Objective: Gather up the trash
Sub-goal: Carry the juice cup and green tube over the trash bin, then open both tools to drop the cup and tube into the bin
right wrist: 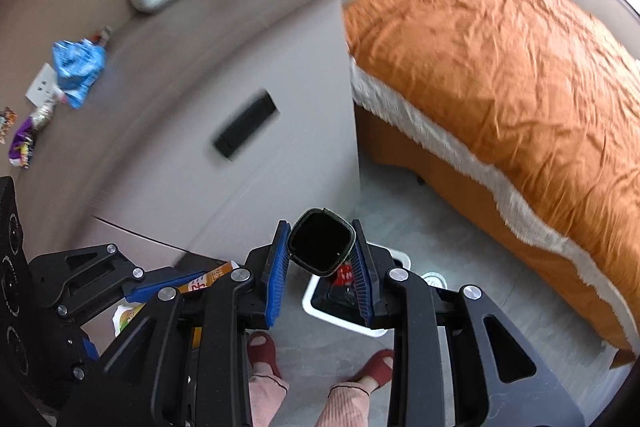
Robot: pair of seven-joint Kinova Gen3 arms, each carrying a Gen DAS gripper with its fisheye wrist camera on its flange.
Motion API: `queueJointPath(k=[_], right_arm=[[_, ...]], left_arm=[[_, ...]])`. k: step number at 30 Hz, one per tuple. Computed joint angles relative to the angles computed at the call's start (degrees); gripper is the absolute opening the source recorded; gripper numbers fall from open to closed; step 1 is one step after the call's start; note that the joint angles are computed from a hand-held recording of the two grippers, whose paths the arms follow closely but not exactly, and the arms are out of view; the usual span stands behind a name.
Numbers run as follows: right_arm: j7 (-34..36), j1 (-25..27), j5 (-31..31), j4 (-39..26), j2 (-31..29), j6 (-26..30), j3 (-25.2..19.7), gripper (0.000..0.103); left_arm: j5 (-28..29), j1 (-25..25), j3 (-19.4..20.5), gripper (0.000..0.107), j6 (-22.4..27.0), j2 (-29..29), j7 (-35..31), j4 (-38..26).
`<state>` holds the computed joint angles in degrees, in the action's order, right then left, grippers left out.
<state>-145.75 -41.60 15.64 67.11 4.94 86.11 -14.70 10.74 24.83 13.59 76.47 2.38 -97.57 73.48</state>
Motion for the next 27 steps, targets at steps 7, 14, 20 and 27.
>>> queueJointPath(k=[7,14,20,27], right_arm=[[2.01,14.77,-8.2,18.58,-1.68,-14.54,-7.25,0.031],[5.35,9.7,-12.92,34.92,0.42,-30.85,1.44,0.031],[4.36,9.2,-13.89,44.03,5.14,-40.56,2.85,0.093],[0.67,6.39,-12.73,45.43,7.24,-41.96,3.59,0.097]], left_arm=[[1.13,1.56,0.62,0.043,-9.13,5.0,-2.12,9.89],[4.24,1.53,1.59,0.074,-21.24,11.82,-5.74,20.57],[-0.24,4.86,-0.06,0.098,-32.58,16.45,-0.67,27.96],[-1.53,3.98,0.64,0.098,-36.09,16.68,-0.52,31.39]])
